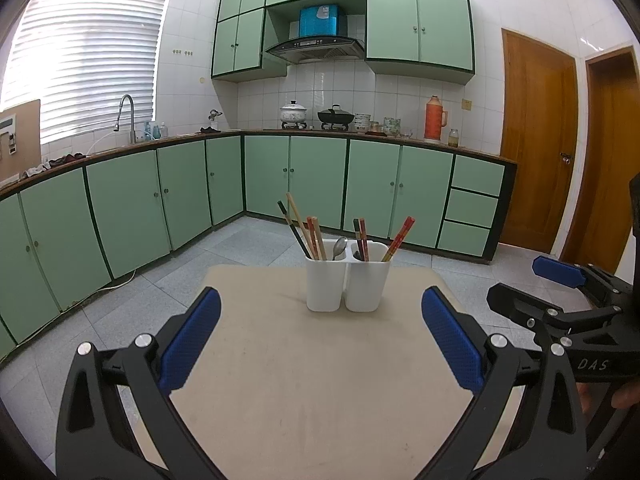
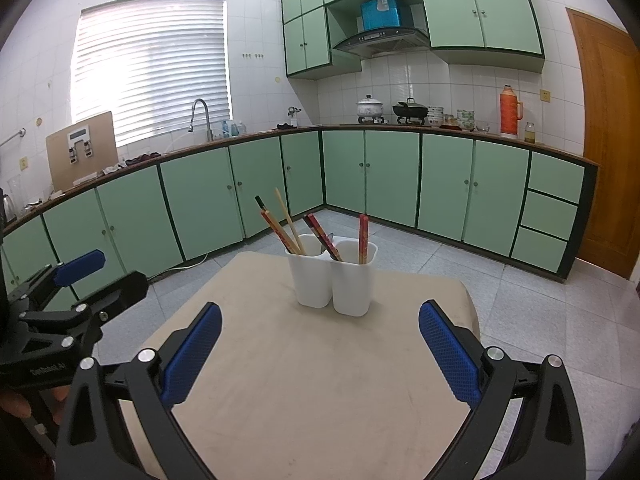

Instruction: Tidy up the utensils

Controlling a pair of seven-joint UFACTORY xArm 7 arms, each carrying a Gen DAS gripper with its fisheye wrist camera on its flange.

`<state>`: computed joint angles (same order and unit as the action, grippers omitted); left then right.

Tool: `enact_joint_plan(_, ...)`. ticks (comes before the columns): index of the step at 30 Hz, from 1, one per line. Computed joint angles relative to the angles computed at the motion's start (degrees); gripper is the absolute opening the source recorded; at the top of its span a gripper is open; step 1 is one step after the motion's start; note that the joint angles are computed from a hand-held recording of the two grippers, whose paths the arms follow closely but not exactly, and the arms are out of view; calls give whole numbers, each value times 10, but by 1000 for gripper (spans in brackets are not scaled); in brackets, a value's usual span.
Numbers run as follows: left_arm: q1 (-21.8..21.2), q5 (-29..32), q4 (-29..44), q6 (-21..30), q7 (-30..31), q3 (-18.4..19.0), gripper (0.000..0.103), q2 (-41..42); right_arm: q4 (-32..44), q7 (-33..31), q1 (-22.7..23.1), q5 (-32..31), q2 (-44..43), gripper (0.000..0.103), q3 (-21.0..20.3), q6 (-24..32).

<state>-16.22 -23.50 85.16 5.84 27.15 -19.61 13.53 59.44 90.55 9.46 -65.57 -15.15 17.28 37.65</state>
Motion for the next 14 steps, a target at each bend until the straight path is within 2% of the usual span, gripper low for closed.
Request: enact_joint_plan(14, -7, 11, 9, 10, -13, 8, 98, 5, -5, -6, -4, 7, -5, 97, 1, -2)
